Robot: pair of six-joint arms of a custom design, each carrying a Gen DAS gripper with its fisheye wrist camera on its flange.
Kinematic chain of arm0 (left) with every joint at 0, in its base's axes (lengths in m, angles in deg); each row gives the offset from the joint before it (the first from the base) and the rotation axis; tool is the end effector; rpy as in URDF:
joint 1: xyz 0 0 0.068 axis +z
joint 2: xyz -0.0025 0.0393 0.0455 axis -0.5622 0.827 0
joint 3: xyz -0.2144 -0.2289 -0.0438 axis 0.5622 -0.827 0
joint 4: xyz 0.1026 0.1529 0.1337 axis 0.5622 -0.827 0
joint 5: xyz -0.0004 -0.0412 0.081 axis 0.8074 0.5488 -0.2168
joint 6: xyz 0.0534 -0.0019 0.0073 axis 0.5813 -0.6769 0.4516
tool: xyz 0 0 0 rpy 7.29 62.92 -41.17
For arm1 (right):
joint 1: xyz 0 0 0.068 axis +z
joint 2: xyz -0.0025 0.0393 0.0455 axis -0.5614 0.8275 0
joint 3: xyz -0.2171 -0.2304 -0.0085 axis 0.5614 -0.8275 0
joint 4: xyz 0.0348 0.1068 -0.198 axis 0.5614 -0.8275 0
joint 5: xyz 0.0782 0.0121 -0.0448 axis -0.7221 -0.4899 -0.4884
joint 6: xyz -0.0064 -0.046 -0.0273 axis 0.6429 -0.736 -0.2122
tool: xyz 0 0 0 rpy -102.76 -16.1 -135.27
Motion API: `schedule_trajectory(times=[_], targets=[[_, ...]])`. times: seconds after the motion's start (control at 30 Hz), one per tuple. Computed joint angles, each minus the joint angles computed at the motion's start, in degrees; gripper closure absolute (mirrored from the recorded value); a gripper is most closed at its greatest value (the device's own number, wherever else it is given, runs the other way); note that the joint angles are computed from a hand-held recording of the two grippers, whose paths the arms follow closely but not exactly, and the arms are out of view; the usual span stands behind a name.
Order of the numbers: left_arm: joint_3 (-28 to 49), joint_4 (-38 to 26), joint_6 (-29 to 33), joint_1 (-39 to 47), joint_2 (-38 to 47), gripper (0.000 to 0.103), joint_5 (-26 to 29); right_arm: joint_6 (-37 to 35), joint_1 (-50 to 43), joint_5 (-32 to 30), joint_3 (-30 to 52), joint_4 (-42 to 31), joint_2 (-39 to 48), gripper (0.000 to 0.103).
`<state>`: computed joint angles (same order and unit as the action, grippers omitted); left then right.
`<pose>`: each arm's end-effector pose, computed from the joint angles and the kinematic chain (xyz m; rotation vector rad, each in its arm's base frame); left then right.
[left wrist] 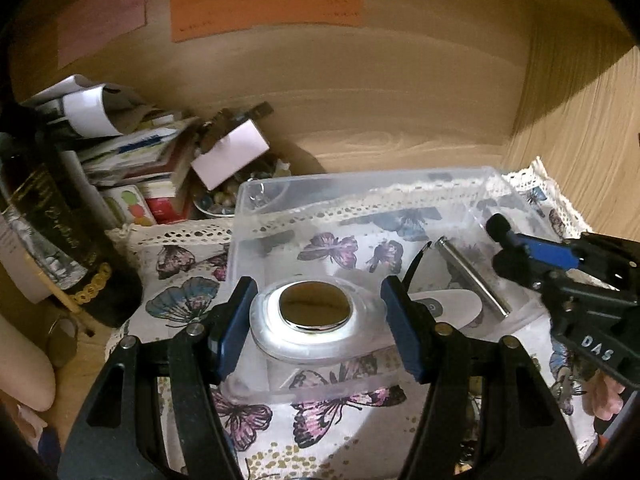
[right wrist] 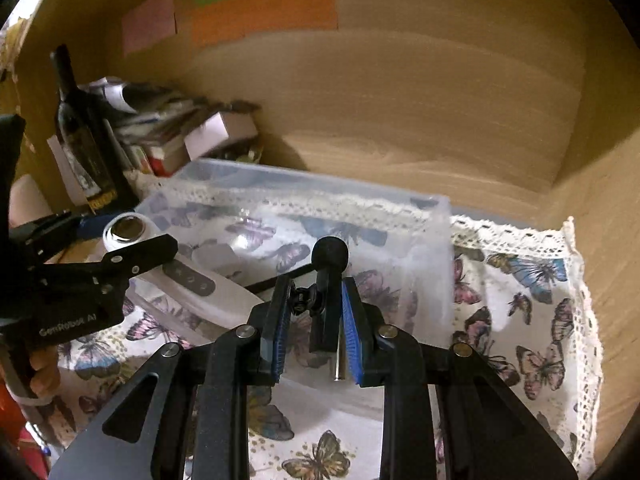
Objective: Organize rigid objects
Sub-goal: 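Carry the white device and black handle into the clear box and release both, then grasp the black-and-gold tube with the left gripper while the right grasps the silver keys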
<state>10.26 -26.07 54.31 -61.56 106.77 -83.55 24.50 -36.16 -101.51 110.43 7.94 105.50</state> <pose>0.2329 -0.1060 0.1583 0.0126 2.2929 0.0294 0.2713 0.0059 0.1452 -0.6013 2.2476 0.3295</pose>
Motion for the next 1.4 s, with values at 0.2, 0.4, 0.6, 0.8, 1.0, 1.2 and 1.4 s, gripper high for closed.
schedule_trajectory(times=[0.2, 0.4, 0.6, 0.8, 1.0, 1.2, 1.4], targets=[[0.76, -0.37, 0.80, -0.23, 1.55, 0.039, 1.17, 1.01, 1.61, 2.59, 0.33, 1.52, 1.88, 0.080], [-0.04, -1.05, -0.27, -1.02, -0.91, 0.039, 0.33, 0.73, 0.65, 1.93, -0.35, 1.04, -0.09, 0.055], [-2.88, -3.43, -1.92, -3.08, -9.32, 0.016, -2.52, 0.59, -1.40, 0.39, -3.98, 1.80, -6.24, 0.048], [-7.17, -6.20, -4.05, -7.59, -17.75, 0.004, -7.06, -1.00, -6.60, -3.63, -9.91, 3.57, -14.26, 0.032], [-11.11, -8.78, -9.91, -13.23, -19.33, 0.003, -9.52, -5.47, -14.88, -8.68, -14.89, 2.74, -18.53, 0.025], [-14.37, -8.96, -16.51, -18.60, -15.70, 0.003, -9.41, -12.39, -24.21, -12.51, -18.59, 2.98, -15.53, 0.024], [-16.58, -4.22, -20.65, -21.47, -7.77, 0.003, -5.49, -20.53, -29.48, -12.54, -21.26, 6.06, -5.12, 0.024]])
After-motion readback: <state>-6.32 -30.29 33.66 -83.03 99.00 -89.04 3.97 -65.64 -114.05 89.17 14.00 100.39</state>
